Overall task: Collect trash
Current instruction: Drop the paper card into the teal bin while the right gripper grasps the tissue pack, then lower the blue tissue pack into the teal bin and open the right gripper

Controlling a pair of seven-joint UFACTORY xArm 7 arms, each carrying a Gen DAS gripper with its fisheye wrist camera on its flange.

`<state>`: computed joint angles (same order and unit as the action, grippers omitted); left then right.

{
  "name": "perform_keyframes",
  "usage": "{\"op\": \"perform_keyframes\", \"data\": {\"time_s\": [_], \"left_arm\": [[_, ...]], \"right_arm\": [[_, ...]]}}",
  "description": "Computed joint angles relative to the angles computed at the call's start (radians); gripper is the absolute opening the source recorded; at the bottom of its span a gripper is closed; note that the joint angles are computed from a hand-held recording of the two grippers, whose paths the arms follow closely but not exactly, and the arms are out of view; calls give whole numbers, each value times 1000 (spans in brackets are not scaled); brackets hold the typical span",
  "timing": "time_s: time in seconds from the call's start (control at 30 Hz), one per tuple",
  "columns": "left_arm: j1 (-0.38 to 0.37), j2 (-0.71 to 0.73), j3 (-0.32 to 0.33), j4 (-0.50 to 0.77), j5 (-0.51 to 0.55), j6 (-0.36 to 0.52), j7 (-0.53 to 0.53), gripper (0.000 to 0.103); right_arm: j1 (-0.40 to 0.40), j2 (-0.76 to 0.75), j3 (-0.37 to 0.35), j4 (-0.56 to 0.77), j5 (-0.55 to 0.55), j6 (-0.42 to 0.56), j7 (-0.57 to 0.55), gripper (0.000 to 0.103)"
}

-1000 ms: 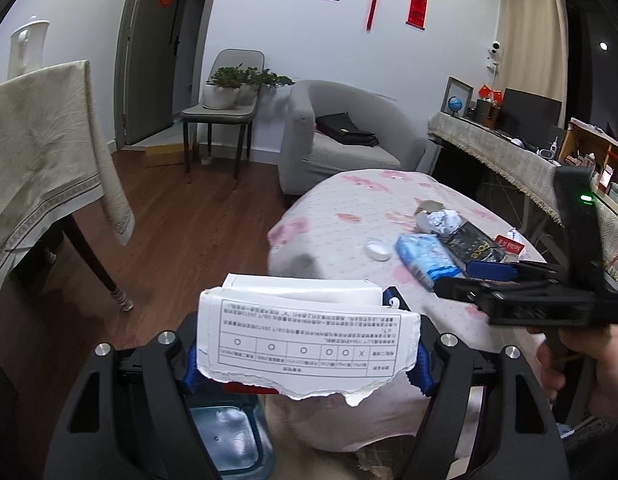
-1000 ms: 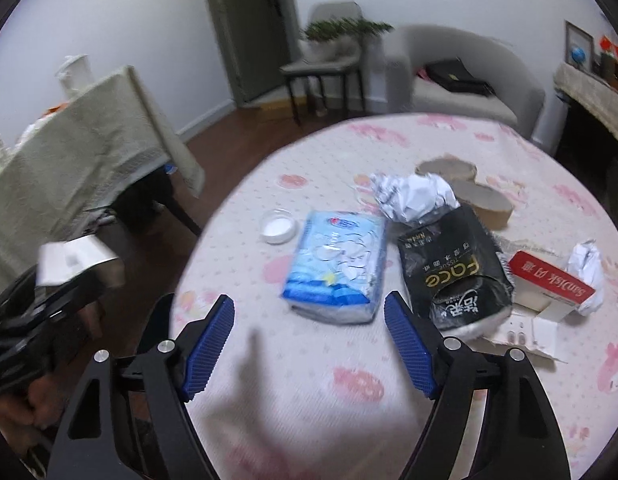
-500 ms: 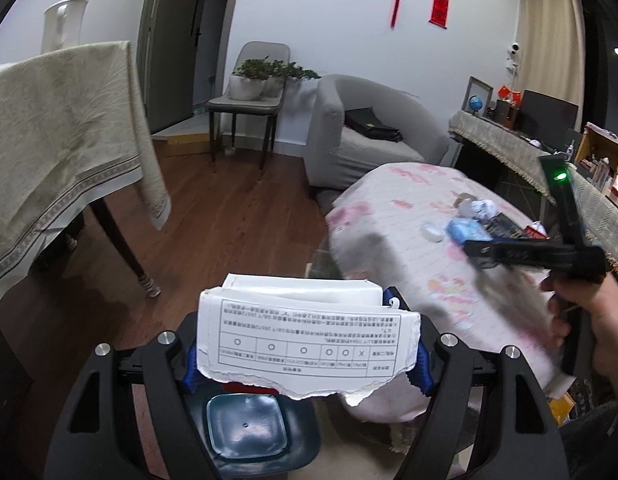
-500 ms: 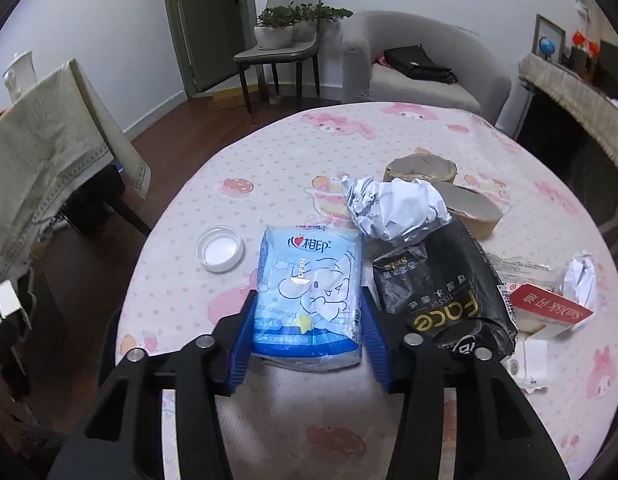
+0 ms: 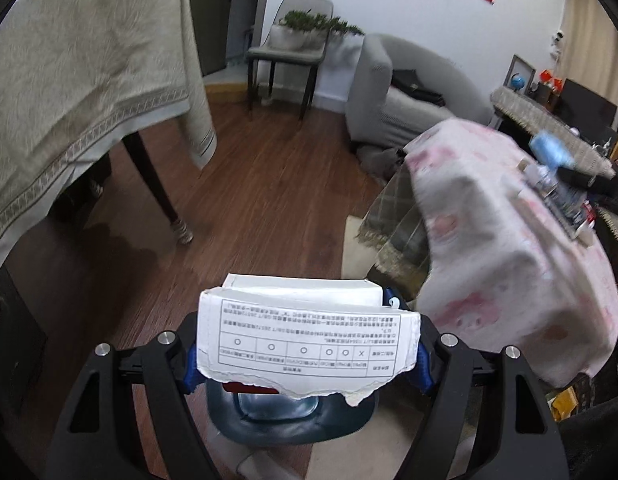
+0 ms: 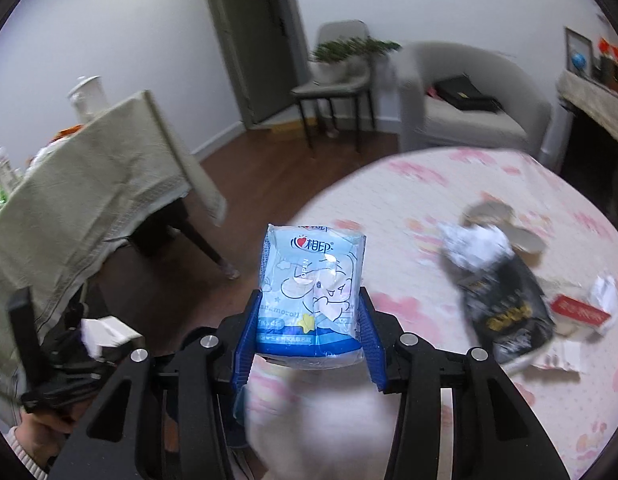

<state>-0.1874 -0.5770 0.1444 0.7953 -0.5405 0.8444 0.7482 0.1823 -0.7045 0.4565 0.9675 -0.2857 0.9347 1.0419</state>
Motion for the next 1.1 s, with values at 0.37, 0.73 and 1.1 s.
{"op": "perform_keyframes", "data": {"time_s": [0.37, 0.73, 1.1], "left_arm": [[82, 96, -26, -17, 154, 80, 11, 78], [127, 139, -58, -89, 258, 104, 42, 80], [154, 146, -39, -78, 254, 89, 64, 80]], "right_arm": [[44, 251, 52, 134, -75, -124, 14, 47], [173, 449, -8, 225, -158, -154, 46, 47], [273, 546, -83, 252, -149, -162, 36, 47]]}}
